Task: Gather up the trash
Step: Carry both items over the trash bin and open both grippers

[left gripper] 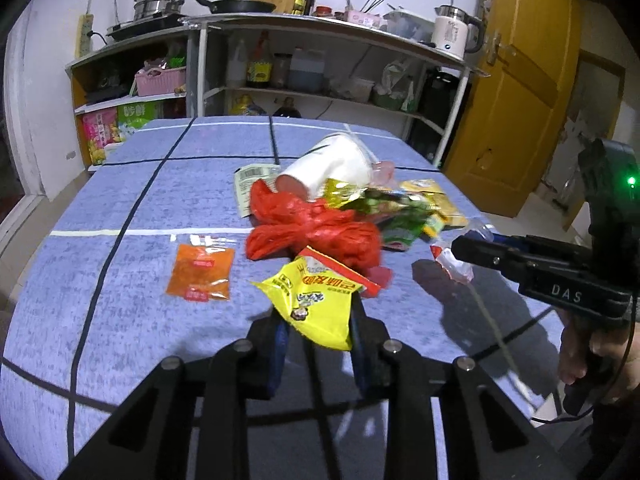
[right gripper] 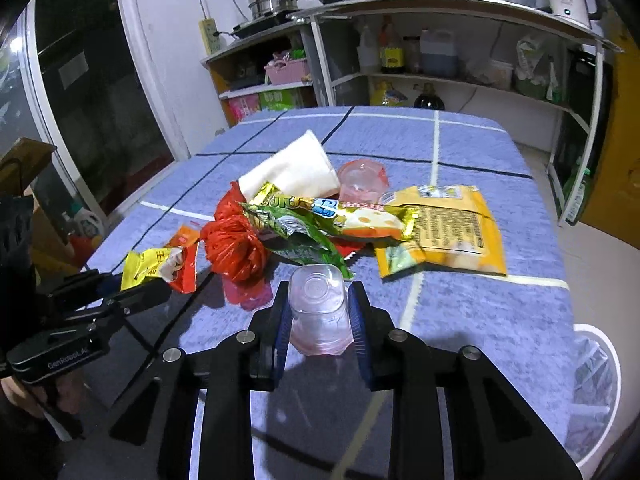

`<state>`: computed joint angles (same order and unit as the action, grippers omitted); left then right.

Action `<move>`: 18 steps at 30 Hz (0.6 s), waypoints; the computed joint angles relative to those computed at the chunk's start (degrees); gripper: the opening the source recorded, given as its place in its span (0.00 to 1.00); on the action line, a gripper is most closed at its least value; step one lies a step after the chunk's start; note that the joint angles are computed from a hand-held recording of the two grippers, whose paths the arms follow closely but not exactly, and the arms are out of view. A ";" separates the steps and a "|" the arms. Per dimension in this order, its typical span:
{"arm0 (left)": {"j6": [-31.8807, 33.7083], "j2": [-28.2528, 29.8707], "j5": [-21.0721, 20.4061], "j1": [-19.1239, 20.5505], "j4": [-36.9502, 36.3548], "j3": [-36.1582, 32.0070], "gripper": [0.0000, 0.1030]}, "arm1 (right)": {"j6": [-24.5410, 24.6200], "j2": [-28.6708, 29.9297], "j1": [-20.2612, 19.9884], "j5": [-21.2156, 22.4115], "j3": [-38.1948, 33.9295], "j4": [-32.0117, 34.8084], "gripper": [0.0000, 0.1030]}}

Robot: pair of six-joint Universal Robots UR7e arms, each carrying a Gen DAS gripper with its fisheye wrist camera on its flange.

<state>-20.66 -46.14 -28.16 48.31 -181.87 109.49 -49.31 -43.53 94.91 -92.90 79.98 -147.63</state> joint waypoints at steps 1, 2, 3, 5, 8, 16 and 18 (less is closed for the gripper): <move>0.28 0.17 -0.24 -0.43 -0.12 -0.14 0.28 | 0.05 -0.69 -0.19 0.30 0.49 -0.25 0.28; 0.69 0.39 -0.53 -0.66 -0.07 -0.56 0.28 | 0.18 -1.39 -0.36 0.50 0.92 -0.57 0.28; 1.43 0.80 -1.01 -0.97 -0.26 -1.21 0.28 | 0.33 -1.99 -0.53 0.62 1.33 -0.93 0.28; 3.23 1.95 -2.12 -1.43 -0.27 -3.13 0.28 | 0.58 -3.30 -1.08 0.93 1.99 -1.63 0.28; 6.89 4.45 -4.79 -1.78 0.19 -7.33 0.28 | 1.05 -5.06 -2.27 0.82 2.48 -2.62 0.28; 14.04 13.27 -12.99 -1.40 5.96 -22.05 0.28 | 3.36 -8.56 -6.54 -0.18 0.86 -4.84 0.28; 15.12 15.92 -14.98 -1.27 8.27 -26.51 0.28 | 3.97 -8.88 -7.74 -0.38 -0.08 -4.93 0.28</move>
